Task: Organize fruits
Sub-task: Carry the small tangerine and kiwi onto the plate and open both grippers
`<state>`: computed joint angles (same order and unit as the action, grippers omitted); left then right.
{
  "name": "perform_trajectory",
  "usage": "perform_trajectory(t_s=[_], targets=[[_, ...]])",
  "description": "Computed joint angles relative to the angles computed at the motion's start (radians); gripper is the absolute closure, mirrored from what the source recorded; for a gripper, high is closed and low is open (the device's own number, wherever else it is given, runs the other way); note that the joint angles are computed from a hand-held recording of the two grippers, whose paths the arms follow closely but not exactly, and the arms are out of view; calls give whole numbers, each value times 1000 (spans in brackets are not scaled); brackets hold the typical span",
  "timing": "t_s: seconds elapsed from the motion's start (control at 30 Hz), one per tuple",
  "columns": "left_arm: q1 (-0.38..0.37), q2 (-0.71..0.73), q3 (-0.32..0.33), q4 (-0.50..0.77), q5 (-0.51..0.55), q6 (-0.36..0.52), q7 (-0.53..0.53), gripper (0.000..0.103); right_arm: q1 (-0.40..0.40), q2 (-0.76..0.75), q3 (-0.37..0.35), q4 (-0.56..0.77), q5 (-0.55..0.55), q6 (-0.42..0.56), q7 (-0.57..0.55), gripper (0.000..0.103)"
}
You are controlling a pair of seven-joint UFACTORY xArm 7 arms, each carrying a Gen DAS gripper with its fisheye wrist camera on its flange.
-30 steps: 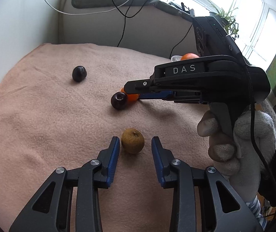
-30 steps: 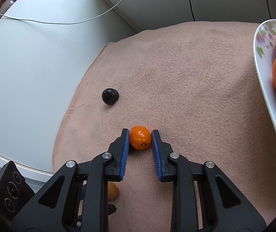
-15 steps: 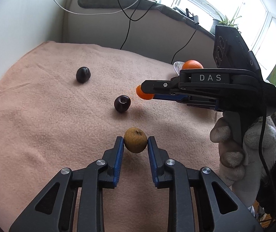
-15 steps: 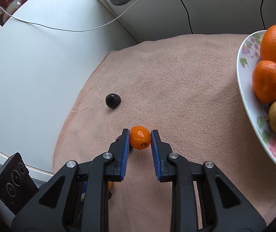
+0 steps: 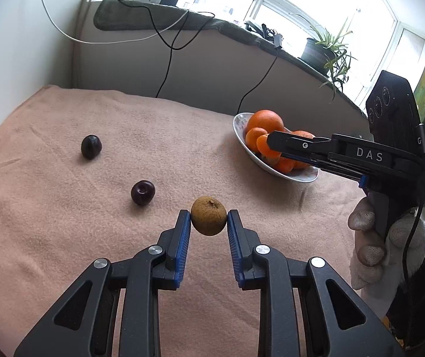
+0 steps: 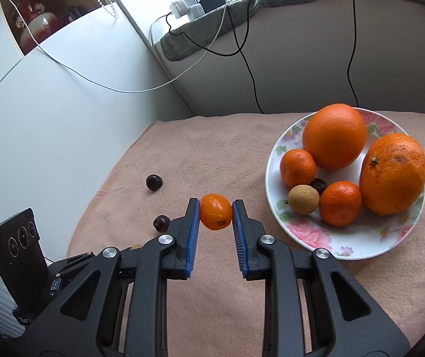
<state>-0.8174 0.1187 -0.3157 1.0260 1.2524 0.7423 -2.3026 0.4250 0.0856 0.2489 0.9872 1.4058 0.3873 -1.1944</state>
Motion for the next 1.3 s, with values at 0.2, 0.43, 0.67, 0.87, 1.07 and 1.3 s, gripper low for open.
perform_trajectory(t_s=[0.2, 0.43, 0.67, 0.87, 1.07, 1.3], targets=[[7, 39, 22, 62, 48, -32, 16, 79, -20, -55, -27, -32, 28, -34, -54, 80], [2, 103, 58, 164, 89, -76, 73, 79, -48, -61, -56, -19, 40, -34, -68, 80], [-10, 180, 106, 276, 93, -122, 151, 79, -73, -26, -61, 25, 38, -56, -73, 80], [-28, 243, 151, 363, 66, -156, 222, 79, -97, 17, -56, 74, 32, -70, -70, 80], [-44, 299, 192, 436, 17, -185, 306, 79, -115, 60, -44, 119, -3, -92, -50, 80], [-68, 349, 237, 498, -43, -207, 382, 79, -135, 120, -22, 175, -85, -113, 15, 80]])
